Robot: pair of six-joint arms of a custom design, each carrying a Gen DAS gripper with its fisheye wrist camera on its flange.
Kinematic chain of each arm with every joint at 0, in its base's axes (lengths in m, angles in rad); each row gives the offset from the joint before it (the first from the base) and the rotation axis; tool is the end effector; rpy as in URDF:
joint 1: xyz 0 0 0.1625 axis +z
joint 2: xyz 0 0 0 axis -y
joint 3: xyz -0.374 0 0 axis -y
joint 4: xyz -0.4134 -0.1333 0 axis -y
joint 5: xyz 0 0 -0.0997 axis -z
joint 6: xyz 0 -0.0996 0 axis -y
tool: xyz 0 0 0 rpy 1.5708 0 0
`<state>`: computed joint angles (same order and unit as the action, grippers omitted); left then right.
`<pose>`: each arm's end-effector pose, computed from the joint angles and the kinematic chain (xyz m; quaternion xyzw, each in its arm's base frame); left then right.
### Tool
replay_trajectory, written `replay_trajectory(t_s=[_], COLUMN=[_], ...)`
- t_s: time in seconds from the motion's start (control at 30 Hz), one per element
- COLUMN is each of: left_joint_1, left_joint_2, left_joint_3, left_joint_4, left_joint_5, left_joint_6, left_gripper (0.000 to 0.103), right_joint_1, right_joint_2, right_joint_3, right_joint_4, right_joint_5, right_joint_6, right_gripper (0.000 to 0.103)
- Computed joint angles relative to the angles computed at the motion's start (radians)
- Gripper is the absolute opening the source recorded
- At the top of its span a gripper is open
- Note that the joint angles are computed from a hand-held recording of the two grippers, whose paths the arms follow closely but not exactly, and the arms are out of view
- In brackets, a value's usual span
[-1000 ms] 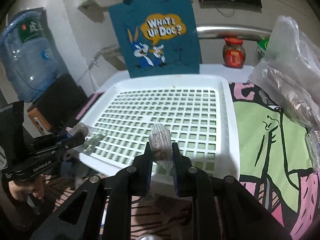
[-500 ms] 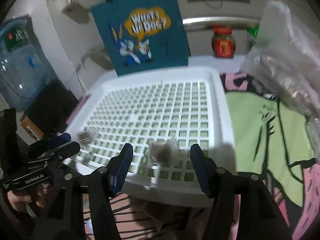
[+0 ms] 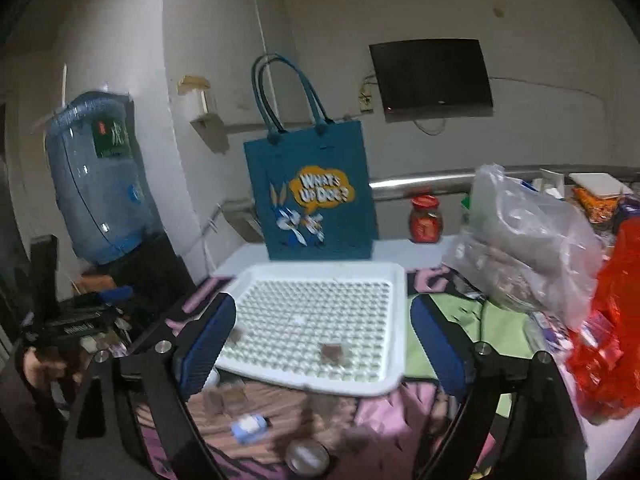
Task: Organize objects
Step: 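Grasp the light-blue block with the left tool while the right tool grasps a clear packet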
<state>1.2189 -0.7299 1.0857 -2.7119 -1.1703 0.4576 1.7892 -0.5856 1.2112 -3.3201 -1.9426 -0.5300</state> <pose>-0.1147 -0.8118 0.2735 0.2866 0.8622 -0.3648 0.2033 0.2624 -0.7342 0.1769 0.2124 -0.8101 0.4930 0.2358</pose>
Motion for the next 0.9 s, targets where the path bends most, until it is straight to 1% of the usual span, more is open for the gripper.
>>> replay_trajectory(t_s=[0.07, 0.2, 0.3, 0.4, 0.43, 0.47, 0.5, 0.57, 0.6, 0.63, 0.67, 0.7, 0.73, 0.77, 0.8, 0.83, 0.9], left_joint_1=[0.009, 0.017, 0.021, 0.026, 0.027, 0.028, 0.029, 0.034, 0.035, 0.036, 0.034, 0.035, 0.037, 0.037, 0.037, 0.038, 0.036], left_joint_2=[-0.007, 0.005, 0.024, 0.047, 0.056, 0.062, 0.069, 0.076, 0.08, 0.084, 0.082, 0.078, 0.075, 0.072, 0.069, 0.065, 0.057], left_joint_3=[0.026, 0.044, 0.036, 0.019, 0.009, 0.002, -0.006, -0.017, -0.023, -0.032, -0.026, -0.023, -0.02, -0.016, -0.014, -0.01, 0.004], left_joint_4=[0.022, 0.059, 0.093, 0.103, 0.113, 0.12, 0.126, 0.147, 0.159, 0.182, 0.171, 0.176, 0.186, 0.182, 0.188, 0.194, 0.187], left_joint_5=[0.006, 0.058, 0.093, 0.121, 0.129, 0.137, 0.144, 0.143, 0.146, 0.15, 0.151, 0.138, 0.127, 0.127, 0.121, 0.112, 0.11], left_joint_6=[-0.03, -0.056, -0.078, -0.076, -0.076, -0.077, -0.082, -0.093, -0.098, -0.108, -0.103, -0.103, -0.102, -0.099, -0.098, -0.097, -0.088], left_gripper=[0.076, 0.076, 0.076, 0.075, 0.072, 0.07, 0.065, 0.059, 0.053, 0.049, 0.047, 0.038, 0.034, 0.03, 0.019, 0.02, 0.02], right_joint_1=[-0.01, -0.04, -0.056, -0.065, -0.067, -0.07, -0.073, -0.076, -0.079, -0.08, -0.079, -0.08, -0.082, -0.082, -0.082, -0.081, -0.08], right_joint_2=[-0.005, 0.003, 0.032, 0.054, 0.057, 0.061, 0.066, 0.07, 0.073, 0.075, 0.078, 0.079, 0.076, 0.077, 0.076, 0.075, 0.074], right_joint_3=[0.02, 0.034, 0.003, -0.02, -0.024, -0.029, -0.04, -0.051, -0.06, -0.064, -0.07, -0.074, -0.073, -0.077, -0.078, -0.076, -0.071], right_joint_4=[0.027, 0.13, 0.213, 0.268, 0.278, 0.293, 0.317, 0.349, 0.374, 0.382, 0.389, 0.4, 0.405, 0.414, 0.419, 0.415, 0.41], right_joint_5=[-0.017, -0.071, -0.121, -0.159, -0.161, -0.168, -0.175, -0.172, -0.172, -0.17, -0.169, -0.168, -0.158, -0.158, -0.155, -0.154, -0.153], right_joint_6=[-0.005, 0.023, 0.045, 0.057, 0.063, 0.073, 0.083, 0.093, 0.098, 0.099, 0.101, 0.105, 0.109, 0.112, 0.112, 0.108, 0.1], right_gripper=[0.09, 0.09, 0.09, 0.089, 0.086, 0.08, 0.077, 0.069, 0.068, 0.064, 0.058, 0.056, 0.049, 0.039, 0.037, 0.032, 0.03])
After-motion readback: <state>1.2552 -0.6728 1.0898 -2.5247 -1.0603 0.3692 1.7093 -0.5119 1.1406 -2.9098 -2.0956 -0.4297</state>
